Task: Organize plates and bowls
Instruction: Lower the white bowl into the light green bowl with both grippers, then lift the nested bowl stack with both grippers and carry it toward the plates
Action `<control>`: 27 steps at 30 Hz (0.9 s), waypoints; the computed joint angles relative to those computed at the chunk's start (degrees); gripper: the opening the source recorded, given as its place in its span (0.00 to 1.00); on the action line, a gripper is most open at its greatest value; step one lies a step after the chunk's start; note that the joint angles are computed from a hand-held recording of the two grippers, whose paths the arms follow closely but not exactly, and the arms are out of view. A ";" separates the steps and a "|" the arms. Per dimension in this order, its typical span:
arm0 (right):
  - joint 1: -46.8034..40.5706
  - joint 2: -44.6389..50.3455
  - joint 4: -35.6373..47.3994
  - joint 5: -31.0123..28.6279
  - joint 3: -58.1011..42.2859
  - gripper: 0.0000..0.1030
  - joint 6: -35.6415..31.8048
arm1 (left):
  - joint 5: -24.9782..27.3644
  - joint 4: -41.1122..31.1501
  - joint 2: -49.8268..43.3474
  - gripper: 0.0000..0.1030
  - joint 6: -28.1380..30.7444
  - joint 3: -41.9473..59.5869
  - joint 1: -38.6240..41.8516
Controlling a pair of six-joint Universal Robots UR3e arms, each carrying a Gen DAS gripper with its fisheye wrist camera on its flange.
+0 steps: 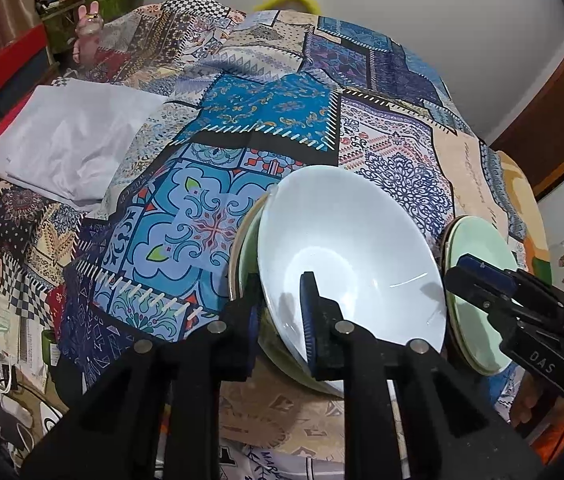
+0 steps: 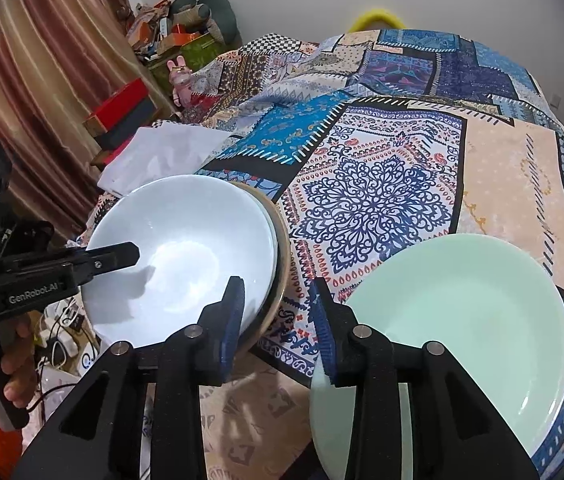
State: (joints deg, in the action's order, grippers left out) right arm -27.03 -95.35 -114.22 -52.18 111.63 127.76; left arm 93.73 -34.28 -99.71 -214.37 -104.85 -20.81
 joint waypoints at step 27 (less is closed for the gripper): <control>2.86 5.50 0.24 -0.79 -2.42 0.40 1.87 | -4.88 8.85 0.41 0.53 0.48 -10.47 4.52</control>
